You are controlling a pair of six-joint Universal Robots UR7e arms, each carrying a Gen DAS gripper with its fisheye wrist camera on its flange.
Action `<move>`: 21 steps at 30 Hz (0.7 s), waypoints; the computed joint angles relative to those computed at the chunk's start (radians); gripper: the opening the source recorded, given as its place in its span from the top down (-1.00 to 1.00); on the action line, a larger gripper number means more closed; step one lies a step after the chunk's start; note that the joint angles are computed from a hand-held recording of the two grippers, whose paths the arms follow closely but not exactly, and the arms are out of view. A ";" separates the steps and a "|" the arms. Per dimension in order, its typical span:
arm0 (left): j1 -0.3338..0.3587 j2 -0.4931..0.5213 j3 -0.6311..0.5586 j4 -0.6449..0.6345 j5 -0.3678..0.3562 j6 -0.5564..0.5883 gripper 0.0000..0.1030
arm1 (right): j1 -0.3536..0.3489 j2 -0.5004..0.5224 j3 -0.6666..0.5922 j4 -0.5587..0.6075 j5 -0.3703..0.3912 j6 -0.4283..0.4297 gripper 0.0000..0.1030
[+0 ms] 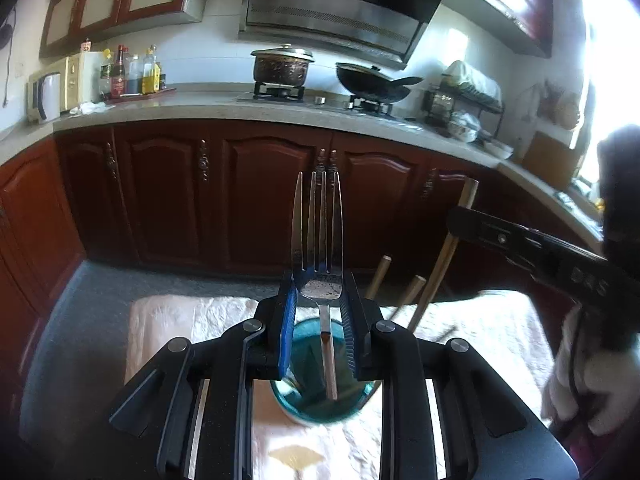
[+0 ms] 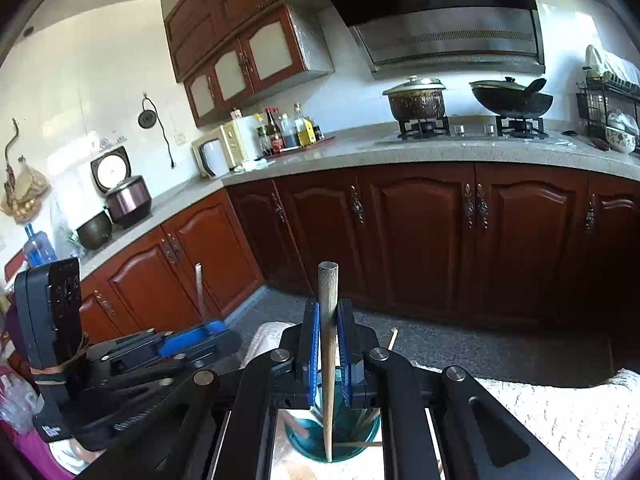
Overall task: Organize utensils
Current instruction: 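Carry the fork into the floral cup with the left tool while the right tool drops its chopstick in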
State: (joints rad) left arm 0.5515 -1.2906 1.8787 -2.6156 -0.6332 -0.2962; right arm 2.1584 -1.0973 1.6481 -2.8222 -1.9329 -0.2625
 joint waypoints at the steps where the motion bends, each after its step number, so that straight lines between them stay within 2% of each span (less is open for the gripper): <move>1: 0.009 0.016 -0.006 -0.013 0.006 0.015 0.61 | -0.004 0.009 -0.002 -0.002 -0.002 0.000 0.84; 4: 0.035 0.066 -0.018 -0.056 0.040 0.061 0.61 | -0.020 0.020 0.003 -0.003 0.006 0.011 0.84; 8: 0.066 0.096 -0.019 -0.081 0.045 0.081 0.61 | -0.044 0.021 0.031 -0.007 0.015 0.028 0.84; 14: 0.100 0.124 -0.008 -0.054 0.035 0.029 0.62 | -0.082 0.018 0.079 0.031 0.025 0.068 0.84; 21: 0.115 0.145 -0.005 0.012 0.018 -0.027 0.62 | -0.097 0.006 0.100 0.023 0.013 0.072 0.84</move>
